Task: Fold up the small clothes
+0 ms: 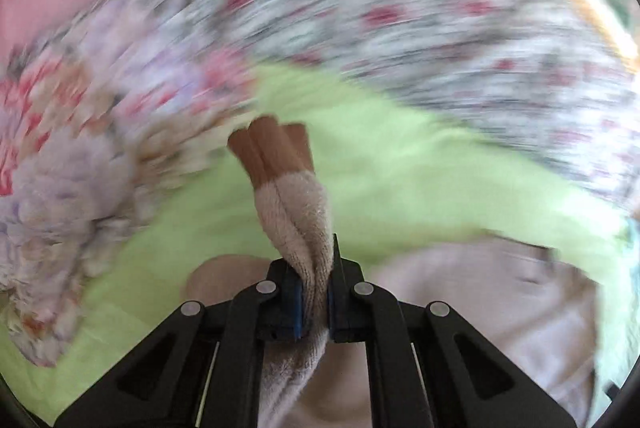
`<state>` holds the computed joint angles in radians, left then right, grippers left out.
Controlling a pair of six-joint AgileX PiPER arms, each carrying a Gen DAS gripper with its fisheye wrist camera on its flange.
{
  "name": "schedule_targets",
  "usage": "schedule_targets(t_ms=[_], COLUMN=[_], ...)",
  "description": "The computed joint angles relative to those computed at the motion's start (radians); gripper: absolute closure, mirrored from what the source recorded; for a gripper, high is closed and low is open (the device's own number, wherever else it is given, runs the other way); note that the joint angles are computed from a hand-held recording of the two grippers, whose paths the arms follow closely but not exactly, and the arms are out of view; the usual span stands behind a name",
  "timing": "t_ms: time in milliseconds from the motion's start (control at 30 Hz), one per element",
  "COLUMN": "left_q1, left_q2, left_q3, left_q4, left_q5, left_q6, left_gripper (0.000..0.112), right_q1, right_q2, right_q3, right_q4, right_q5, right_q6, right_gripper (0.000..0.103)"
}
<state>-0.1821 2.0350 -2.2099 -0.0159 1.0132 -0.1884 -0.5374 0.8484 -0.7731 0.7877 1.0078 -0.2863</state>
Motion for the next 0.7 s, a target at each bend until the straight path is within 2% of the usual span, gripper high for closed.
schedule_targets(t_ms=[133, 233, 300, 433, 467, 533, 633, 667, 700], left_q1=[-0.165, -0.293, -0.393, -0.514, -0.545, -0.571, -0.581, -0.582, -0.579], left_q2=[-0.142, -0.169, -0.178, -0.093, -0.060, 0.003, 0.031, 0.008, -0.012], left_q3=[0.196, 0.278, 0.337, 0.345, 0.332, 0.289, 0.293, 0.338, 0.370], left_q4=[-0.063, -0.082, -0.042, -0.003, 0.051, 0.085, 0.097, 0.092, 0.073], left_q5=[-0.125, -0.184, -0.228, -0.247, -0.236, -0.213, -0.197, -0.211, -0.218], left_q6=[0.016, 0.010, -0.017, -0.050, -0.082, -0.089, -0.076, -0.069, -0.050], left_gripper=[0.106, 0.106, 0.106, 0.105, 0.105, 0.104, 0.101, 0.096, 0.084], right_q1=[-0.081, -0.188, -0.264, -0.380, -0.393, -0.391, -0.364, -0.340, -0.301], right_q2=[-0.028, -0.051, -0.054, -0.030, -0.018, 0.004, 0.050, 0.069, 0.088], right_q3=[0.010, 0.028, 0.037, 0.049, 0.051, 0.050, 0.046, 0.042, 0.031], right_q4=[0.034, 0.062, 0.084, 0.096, 0.097, 0.089, 0.091, 0.087, 0.070], right_q5=[0.056, 0.121, 0.164, 0.207, 0.207, 0.189, 0.158, 0.137, 0.107], right_q6=[-0.035, -0.084, -0.125, -0.185, -0.197, -0.206, -0.203, -0.191, -0.162], right_gripper=[0.048, 0.048, 0.048, 0.048, 0.048, 0.048, 0.048, 0.048, 0.046])
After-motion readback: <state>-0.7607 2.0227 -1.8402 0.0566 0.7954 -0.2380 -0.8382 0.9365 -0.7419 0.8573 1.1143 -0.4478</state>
